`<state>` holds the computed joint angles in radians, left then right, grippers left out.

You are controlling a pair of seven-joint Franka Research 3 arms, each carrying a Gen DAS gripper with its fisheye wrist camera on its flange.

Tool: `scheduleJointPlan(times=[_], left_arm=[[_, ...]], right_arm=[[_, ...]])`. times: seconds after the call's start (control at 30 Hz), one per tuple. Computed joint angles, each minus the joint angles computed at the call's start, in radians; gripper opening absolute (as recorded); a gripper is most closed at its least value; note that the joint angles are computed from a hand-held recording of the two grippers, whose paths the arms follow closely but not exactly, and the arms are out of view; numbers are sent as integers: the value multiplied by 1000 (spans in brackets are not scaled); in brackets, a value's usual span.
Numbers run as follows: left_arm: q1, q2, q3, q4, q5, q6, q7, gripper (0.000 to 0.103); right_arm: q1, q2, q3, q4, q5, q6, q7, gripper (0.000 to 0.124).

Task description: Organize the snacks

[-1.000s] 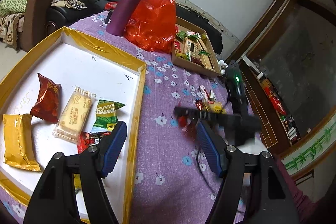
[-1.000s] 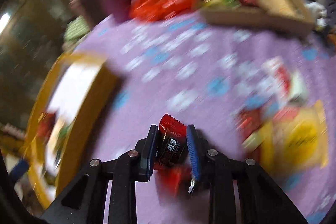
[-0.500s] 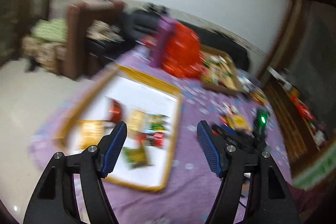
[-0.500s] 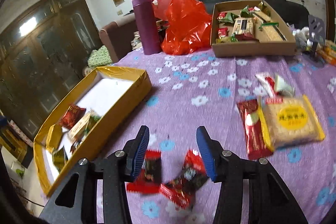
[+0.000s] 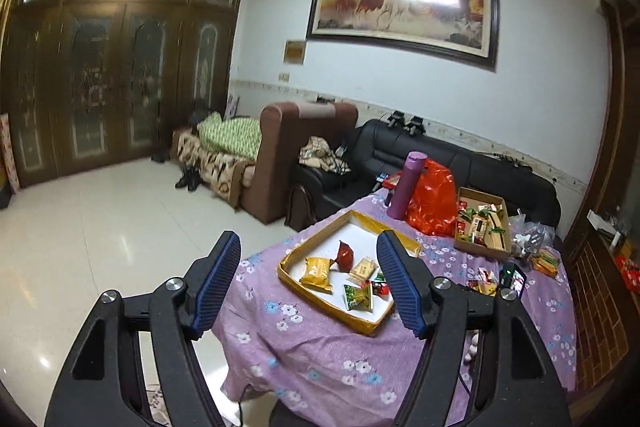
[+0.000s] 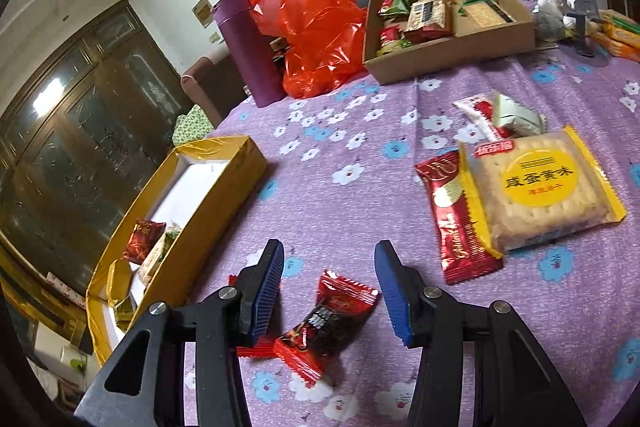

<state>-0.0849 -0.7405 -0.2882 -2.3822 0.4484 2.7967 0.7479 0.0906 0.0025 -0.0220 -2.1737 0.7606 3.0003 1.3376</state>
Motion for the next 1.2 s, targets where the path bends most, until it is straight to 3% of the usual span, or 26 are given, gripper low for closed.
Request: scheduleJointPlan(times=[0.3, 0.6, 1.2], left_arm=[[-28, -101, 9, -75, -12, 7, 18, 71], [-34, -112, 1, -82, -20, 0, 27, 71], [-80, 64, 69, -20, -97, -19, 108, 71]], right_arm=[[-15, -21, -13, -44, -179, 24, 167, 53], [-18, -23, -18, -45, -174, 3, 167, 54], [-20, -22, -19, -41, -152, -11, 157, 55]])
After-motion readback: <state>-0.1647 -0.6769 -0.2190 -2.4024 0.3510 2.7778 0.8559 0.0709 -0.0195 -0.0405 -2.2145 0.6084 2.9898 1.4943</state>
